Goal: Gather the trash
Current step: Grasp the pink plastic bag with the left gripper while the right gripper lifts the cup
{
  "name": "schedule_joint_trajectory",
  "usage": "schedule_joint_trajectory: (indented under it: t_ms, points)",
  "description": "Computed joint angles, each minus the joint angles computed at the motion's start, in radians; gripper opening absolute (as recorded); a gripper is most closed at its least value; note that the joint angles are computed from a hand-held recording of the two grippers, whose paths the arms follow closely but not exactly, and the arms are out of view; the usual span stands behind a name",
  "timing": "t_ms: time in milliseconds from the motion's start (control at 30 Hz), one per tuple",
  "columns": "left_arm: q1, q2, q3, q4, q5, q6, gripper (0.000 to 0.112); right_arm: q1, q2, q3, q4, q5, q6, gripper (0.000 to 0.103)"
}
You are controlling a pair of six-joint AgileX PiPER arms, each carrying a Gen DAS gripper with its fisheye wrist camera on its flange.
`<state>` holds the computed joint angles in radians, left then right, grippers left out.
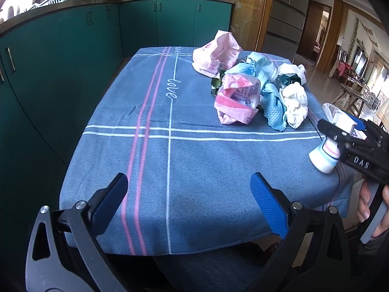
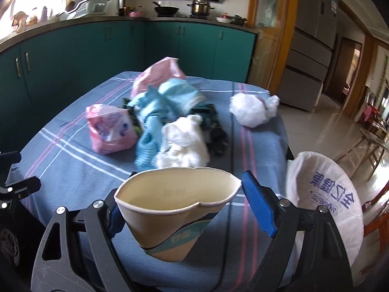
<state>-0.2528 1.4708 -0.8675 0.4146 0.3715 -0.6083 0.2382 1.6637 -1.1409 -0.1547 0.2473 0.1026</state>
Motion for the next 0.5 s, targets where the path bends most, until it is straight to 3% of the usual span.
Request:
schedule_joint_trajectory:
  t_ms: [100,267,500]
  points:
    - [-0.022,0.021,-0.014,0.081,0.017,-0.084,0.100,-0.032,0.003,0.001,-0.008,-0.003,0.018,0.083]
    - [-0.029,0.055,-0.045,0.087,0.029,-0.099,0.100,-0.072,0.013,0.003,0.247,-0.028,-0.215,0.083]
    - [-0.055,0.084,-0.082,0.128,0.048,-0.142,0.100,-0.052,0.041,-0.024,0.193,-0.037,-0.165,0.083]
